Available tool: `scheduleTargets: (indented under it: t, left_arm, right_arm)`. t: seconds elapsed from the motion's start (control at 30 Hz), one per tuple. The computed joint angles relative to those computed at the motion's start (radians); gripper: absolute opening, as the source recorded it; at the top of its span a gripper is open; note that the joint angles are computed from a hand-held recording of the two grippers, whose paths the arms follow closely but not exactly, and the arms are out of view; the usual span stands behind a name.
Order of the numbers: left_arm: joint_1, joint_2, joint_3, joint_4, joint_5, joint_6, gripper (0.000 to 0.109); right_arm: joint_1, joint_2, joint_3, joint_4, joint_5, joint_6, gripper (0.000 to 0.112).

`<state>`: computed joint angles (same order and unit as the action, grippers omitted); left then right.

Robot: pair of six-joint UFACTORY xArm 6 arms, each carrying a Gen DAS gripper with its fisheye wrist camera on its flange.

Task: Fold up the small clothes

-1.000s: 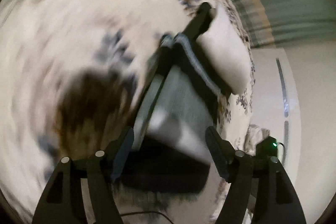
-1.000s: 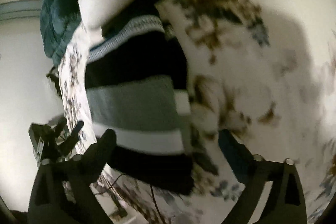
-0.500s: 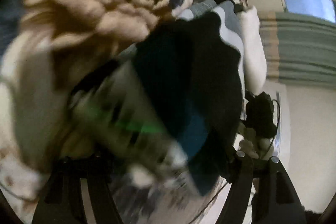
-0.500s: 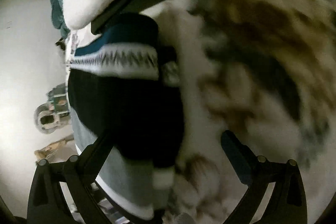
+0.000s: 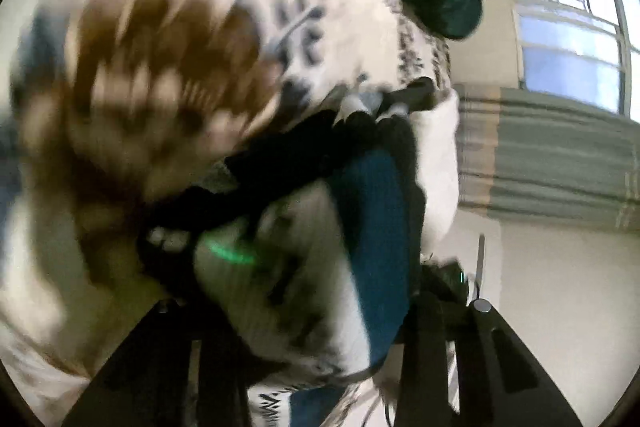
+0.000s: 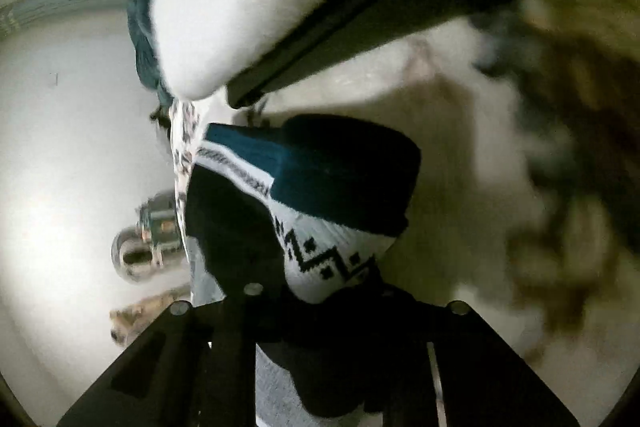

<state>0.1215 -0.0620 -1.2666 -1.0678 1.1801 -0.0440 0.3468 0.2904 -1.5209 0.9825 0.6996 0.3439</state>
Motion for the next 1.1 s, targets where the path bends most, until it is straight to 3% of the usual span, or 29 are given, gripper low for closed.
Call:
scheduleTargets:
  t: [0.13,0.2,0.23,0.27,0.3,0.4,0.43,0.53,0.63,0.73,0.8,0.83,0.87,0.93,1.0,1.03,1.07,1.1]
  left_arm:
    - [0.07,0.225,-0.328,0.084,0.287,0.103,0.039]
    - [0.07,0.303,-0.44,0.173,0.395,0.164,0.05]
    - [0.066,0.34,-0.475,0.199,0.438,0.178,0.064]
    - [0.065,0.338,-0.468,0.226,0.45,0.189,0.07]
    - [0.064,0.327,-0.447,0.249,0.439,0.198,0.07]
    - [0.079,0.277,-0.376,0.243,0.404,0.173,0.07]
    - [0.085,0.251,-0.363,0.238,0.39,0.17,0.07]
    - [0.092,0.149,-0.313,0.288,0.326,0.162,0.07]
    - [0.087,0.094,-0.282,0.335,0.276,0.166,0.07]
    - [0.055,0.12,-0.278,0.344,0.198,0.158,0.07]
    - [0.026,0.159,-0.293,0.372,0.151,0.159,0.068]
    - [0.008,0.175,-0.298,0.389,0.117,0.164,0.06]
    - [0.006,0.178,-0.294,0.38,0.103,0.175,0.036]
    - [0.005,0.189,-0.297,0.367,0.1,0.185,0.027]
    - [0.021,0.176,-0.277,0.33,0.094,0.191,0.024]
    - [0.036,0.173,-0.267,0.302,0.098,0.179,0.023]
    - [0.05,0.167,-0.257,0.278,0.104,0.171,0.023]
    - [0.063,0.163,-0.251,0.259,0.109,0.154,0.022]
  right_arm:
    - [0.15,-0.308,0.329,-0.215,-0.187,0.341,0.018]
    - [0.243,-0.428,0.457,-0.344,-0.208,0.55,0.018]
    - [0.279,-0.452,0.488,-0.397,-0.21,0.653,0.018]
    - [0.314,-0.472,0.521,-0.418,-0.21,0.714,0.019]
    - [0.338,-0.479,0.546,-0.435,-0.211,0.742,0.02]
    - [0.349,-0.487,0.571,-0.437,-0.185,0.766,0.043]
    - [0.334,-0.495,0.565,-0.458,-0.145,0.772,0.051]
    - [0.291,-0.577,0.555,-0.618,-0.014,0.834,0.053]
    - [0.248,-0.645,0.517,-0.779,0.122,0.874,0.065]
    - [0.163,-0.594,0.461,-0.754,0.115,0.76,0.068]
    - [0.111,-0.424,0.328,-0.675,0.064,0.598,0.069]
    - [0.086,-0.366,0.282,-0.623,0.068,0.508,0.072]
    - [0.061,-0.272,0.209,-0.546,0.082,0.403,0.073]
    - [0.04,-0.14,0.103,-0.419,0.093,0.272,0.073]
    - [0.023,-0.045,0.013,-0.323,0.125,0.185,0.061]
    - [0.024,-0.026,-0.013,-0.337,0.123,0.173,0.015]
    - [0.029,-0.015,-0.042,-0.394,0.124,0.194,0.008]
    - [0.041,-0.013,-0.059,-0.439,0.109,0.227,0.008]
